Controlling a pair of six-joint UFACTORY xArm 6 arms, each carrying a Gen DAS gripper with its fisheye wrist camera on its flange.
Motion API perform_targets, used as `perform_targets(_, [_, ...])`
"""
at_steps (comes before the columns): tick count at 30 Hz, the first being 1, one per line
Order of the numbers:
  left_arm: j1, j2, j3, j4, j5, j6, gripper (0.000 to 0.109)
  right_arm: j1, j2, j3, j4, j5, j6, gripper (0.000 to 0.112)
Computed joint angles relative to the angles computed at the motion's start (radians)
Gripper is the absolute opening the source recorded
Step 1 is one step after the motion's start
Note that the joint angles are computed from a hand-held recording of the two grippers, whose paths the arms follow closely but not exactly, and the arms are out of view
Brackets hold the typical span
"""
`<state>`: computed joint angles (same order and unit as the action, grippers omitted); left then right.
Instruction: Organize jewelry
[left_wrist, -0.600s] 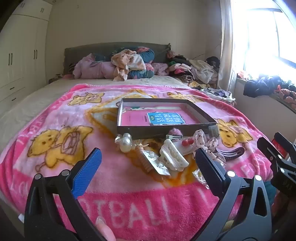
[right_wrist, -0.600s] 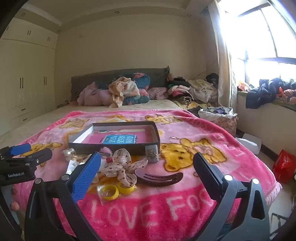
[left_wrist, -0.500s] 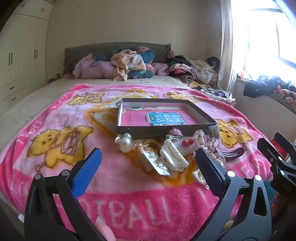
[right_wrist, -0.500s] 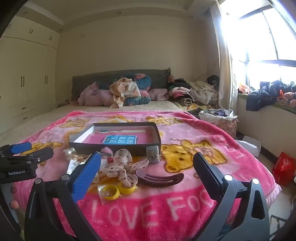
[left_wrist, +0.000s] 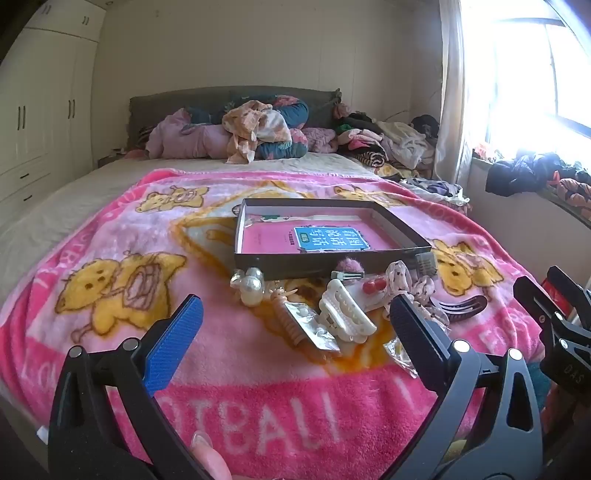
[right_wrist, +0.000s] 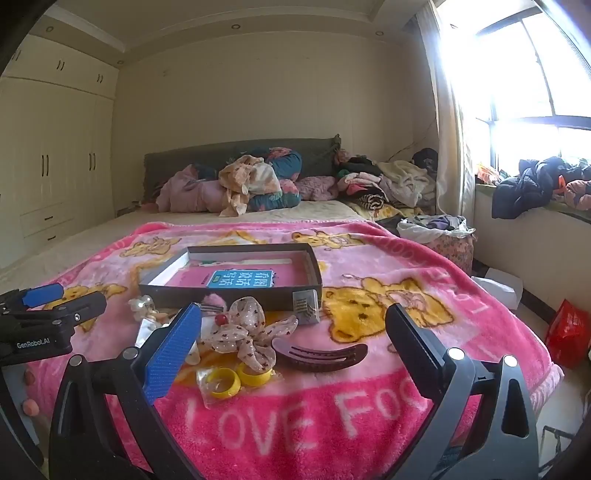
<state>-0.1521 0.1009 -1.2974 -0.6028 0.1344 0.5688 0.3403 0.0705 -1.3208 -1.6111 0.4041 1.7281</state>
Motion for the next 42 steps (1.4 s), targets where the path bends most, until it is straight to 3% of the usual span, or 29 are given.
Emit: perform_targets(42, [-0.004, 0.005, -0.005, -0.031, -0.010, 0.029, 0.092, 0.005, 0.005, -0.005, -0.005, 0.004, 0.009, 0.097])
